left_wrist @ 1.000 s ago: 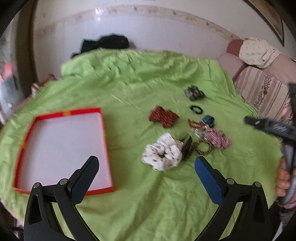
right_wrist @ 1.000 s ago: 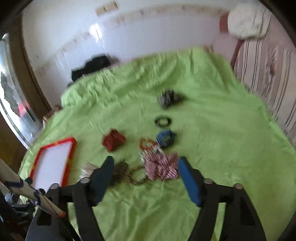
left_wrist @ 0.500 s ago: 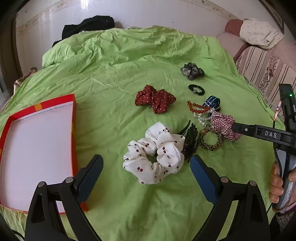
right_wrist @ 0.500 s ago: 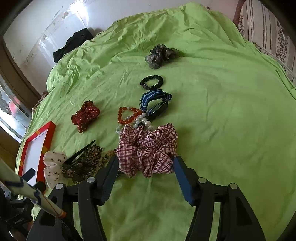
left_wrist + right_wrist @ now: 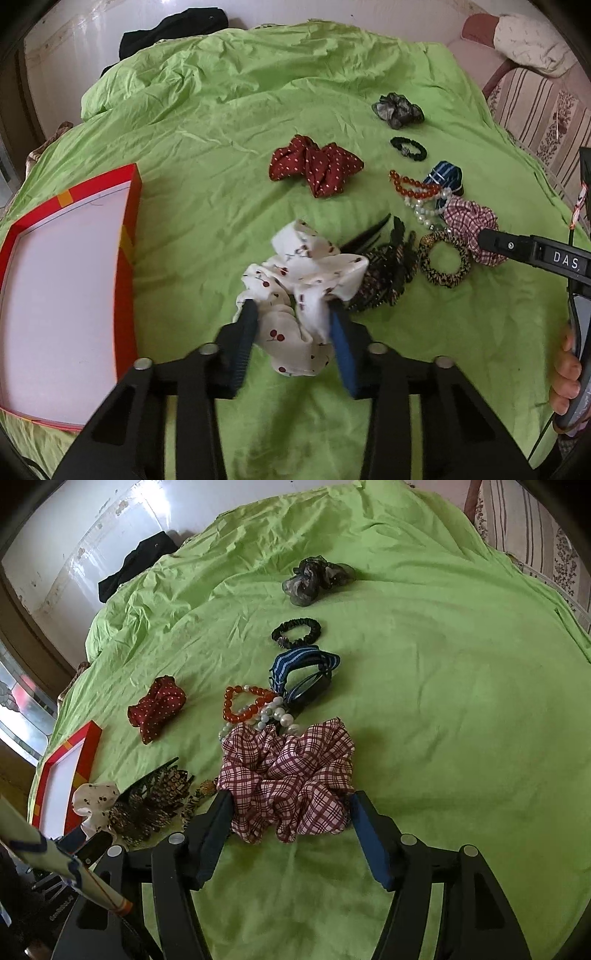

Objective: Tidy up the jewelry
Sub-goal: 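Grasp the white polka-dot scrunchie with the left tool while the right tool grasps the plaid scrunchie, then carry both scrunchies into the red box and open both tools to release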

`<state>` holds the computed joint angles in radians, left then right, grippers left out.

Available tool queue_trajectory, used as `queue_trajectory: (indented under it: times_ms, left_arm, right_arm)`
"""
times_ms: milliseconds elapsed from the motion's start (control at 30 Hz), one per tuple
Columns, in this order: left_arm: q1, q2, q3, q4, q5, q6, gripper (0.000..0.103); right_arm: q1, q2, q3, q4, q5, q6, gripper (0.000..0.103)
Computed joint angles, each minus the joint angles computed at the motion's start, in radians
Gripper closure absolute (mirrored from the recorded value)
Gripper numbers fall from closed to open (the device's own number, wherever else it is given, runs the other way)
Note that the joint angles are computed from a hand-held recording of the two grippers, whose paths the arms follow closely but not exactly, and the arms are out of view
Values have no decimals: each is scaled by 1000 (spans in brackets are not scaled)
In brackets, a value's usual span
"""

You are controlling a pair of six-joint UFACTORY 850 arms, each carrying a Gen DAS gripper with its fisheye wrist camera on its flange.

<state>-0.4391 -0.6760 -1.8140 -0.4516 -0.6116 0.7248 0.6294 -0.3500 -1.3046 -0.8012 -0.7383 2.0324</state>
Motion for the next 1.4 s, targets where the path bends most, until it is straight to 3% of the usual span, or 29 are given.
queue_trajectory:
  times_ms: [200, 300, 333, 367, 467, 867, 1067, 1233, 1400]
  left_arm:
    - [-7, 8, 21, 2, 27, 9, 92]
    - [-9, 18, 37, -2, 46, 13, 95]
    - [-8, 21, 40, -2, 48, 12, 96]
    - [-8, 23, 43, -3, 49, 10, 96]
    - [-3, 40, 59, -14, 51, 16, 97]
    - [69, 209, 204, -239, 53, 185, 97]
    - [136, 264, 218, -386, 39, 287, 97]
    - [201, 228, 142, -422, 46, 277, 97]
    - [245, 98, -35, -311, 60, 134, 97]
  right_arm:
    - [0, -17, -17, 9, -13, -34, 39]
    - [1, -28, -31, 24, -26, -69, 59]
    - [2, -30, -34, 29, -29, -77, 72]
    - [3, -28, -34, 32, -30, -81, 78]
    - [13, -20, -34, 20, -38, -70, 84]
    - [125, -5, -127, -68, -220, -46, 85]
    - [166, -33, -220, -96, -244, -83, 85]
    - [171, -100, -344, -75, -225, -187, 85]
    - [140, -242, -573, 42, -176, -406, 85]
